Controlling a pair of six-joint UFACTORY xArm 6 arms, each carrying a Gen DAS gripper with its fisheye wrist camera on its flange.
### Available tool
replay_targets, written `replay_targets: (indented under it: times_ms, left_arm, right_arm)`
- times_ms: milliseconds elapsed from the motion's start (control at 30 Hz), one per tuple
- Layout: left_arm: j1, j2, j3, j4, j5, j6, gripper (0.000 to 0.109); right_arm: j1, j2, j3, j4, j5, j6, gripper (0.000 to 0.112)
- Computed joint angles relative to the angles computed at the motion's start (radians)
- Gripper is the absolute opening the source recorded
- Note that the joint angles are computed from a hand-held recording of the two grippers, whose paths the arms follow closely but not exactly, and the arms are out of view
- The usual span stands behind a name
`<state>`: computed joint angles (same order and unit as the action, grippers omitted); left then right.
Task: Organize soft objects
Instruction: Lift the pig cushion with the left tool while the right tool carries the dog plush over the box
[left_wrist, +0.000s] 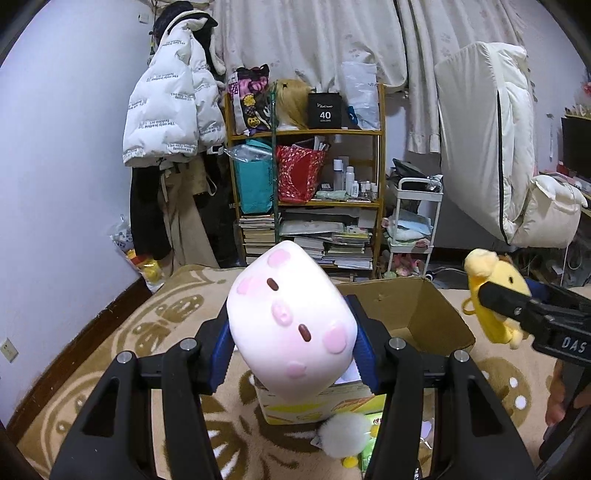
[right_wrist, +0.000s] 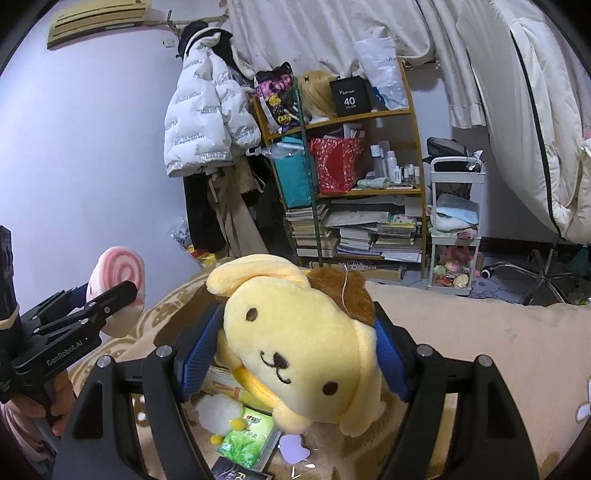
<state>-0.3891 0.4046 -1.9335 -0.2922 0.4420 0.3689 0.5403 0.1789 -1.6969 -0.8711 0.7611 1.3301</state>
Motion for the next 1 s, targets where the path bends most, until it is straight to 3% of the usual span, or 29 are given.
replay_targets:
  times_ms: [300,600,1000]
  left_arm:
    - [-0.017,0.079,-0.074,0.029,0.022,0.022,0.055]
    - [-0.017,0.16,-0.164,-0.005,0.118,0.048,0.055]
    - [-0.009,0.186,-0.205,-0.001,0.17,0.025,0.065]
  right_arm:
    - [-0.059,0.033,0.035,0.079,-0.082,-0.03,0.081]
    - [-0.084,0.04,0.061,0.063,-0.158,-0.008,0.082]
    - [-0.095,0.038,0.081,0.062,-0.207,0.002,0.085]
